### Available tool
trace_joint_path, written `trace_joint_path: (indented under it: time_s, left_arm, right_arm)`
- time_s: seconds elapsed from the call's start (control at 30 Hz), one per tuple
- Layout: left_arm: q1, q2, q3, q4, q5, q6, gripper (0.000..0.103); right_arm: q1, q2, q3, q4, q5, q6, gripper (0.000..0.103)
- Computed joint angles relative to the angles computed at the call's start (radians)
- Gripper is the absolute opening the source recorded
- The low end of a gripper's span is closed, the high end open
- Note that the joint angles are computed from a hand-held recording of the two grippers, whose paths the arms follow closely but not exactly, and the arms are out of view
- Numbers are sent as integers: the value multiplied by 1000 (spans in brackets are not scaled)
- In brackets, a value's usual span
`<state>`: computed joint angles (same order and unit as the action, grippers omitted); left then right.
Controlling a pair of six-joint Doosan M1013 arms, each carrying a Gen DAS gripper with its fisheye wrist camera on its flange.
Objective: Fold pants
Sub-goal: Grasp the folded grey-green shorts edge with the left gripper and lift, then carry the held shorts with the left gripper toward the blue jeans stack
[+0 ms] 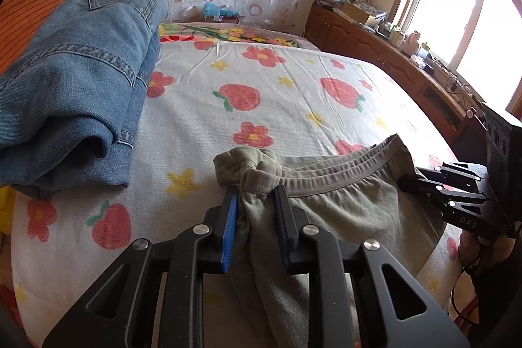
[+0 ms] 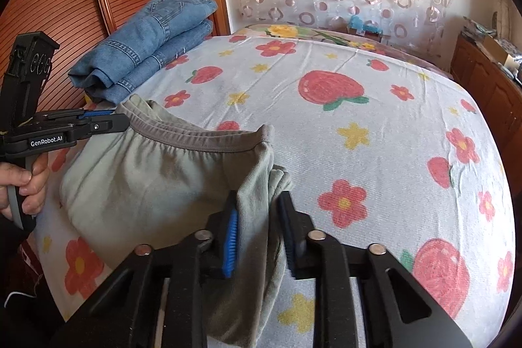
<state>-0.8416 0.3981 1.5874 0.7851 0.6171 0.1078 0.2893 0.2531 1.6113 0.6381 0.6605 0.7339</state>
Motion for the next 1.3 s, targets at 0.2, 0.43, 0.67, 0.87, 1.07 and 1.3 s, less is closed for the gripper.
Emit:
trace_joint_path:
  time_s: [0.2,0.43,0.67,0.87,1.07,1.3]
  left_arm:
    - [-19,-13,10,100,3,-85,16]
    - [-48,-37,20,228,10,-178,15]
    - [-71,-53,23,350,31,-270,15]
    - [-78,-67,28,412,45,-312,15]
    - [-91,-86,36,479,75,-347,15]
    - [-101,-109,47,533,113,-366,15]
  right_arm:
    - [-3,-12,16,40,-11,-17,9]
    - [-15,-57,64,169,-61,-129,8]
    - [-24,-102,103,278,-107,-248,8]
    - [-29,-128,117,347,-119,-323,8]
    - [-25,-146,119,391,-135,-390,8]
    - [-20,-147,116,447,-143,-479,8]
